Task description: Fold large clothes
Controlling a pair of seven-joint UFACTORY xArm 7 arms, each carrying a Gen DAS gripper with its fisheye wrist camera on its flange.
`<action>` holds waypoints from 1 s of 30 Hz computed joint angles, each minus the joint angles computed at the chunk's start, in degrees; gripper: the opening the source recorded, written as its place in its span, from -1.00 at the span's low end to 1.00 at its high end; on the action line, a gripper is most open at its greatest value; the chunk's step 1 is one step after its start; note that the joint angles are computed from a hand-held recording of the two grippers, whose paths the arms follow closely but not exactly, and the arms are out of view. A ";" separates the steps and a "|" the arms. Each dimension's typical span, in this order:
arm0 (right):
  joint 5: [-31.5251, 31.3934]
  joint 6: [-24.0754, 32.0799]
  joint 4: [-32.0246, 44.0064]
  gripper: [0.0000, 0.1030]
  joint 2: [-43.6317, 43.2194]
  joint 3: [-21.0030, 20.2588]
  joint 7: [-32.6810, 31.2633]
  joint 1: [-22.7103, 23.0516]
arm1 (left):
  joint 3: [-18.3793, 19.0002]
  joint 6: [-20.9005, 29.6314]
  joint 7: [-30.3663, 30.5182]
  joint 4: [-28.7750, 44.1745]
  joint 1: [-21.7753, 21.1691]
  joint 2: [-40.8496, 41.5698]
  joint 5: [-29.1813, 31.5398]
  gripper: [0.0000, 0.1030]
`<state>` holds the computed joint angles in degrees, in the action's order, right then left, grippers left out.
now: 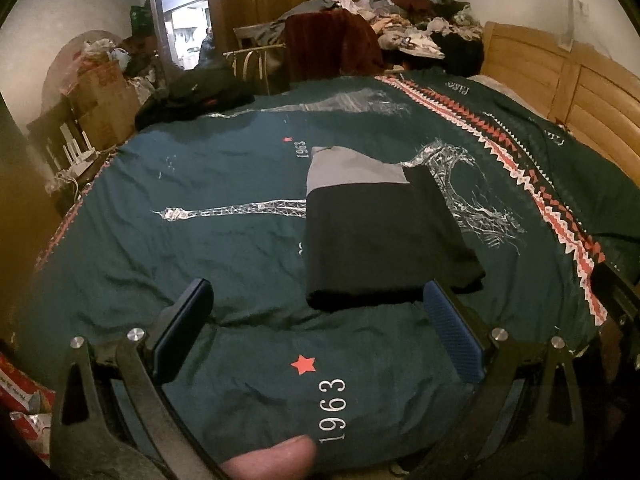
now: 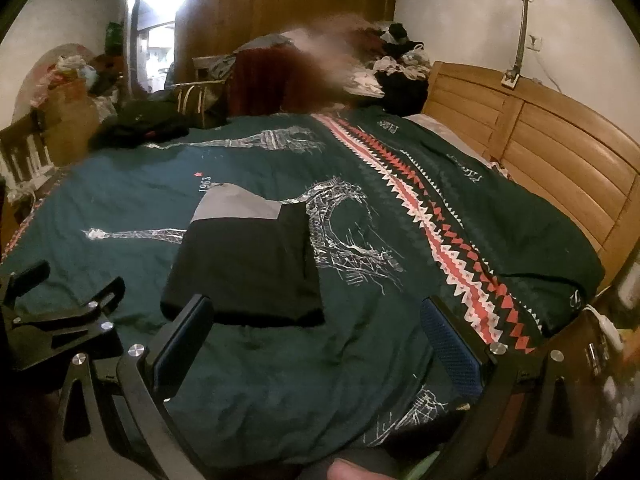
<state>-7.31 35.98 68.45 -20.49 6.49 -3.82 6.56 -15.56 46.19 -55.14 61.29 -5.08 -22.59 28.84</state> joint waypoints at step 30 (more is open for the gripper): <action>-0.03 0.17 -1.45 1.00 0.31 0.23 -0.95 0.67 | 0.86 0.90 -0.32 -0.18 -0.54 0.66 -1.61 1.00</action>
<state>-7.34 36.15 67.00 -20.18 6.72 -4.77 7.23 -14.70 47.08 -55.46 61.11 -5.61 -21.93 27.23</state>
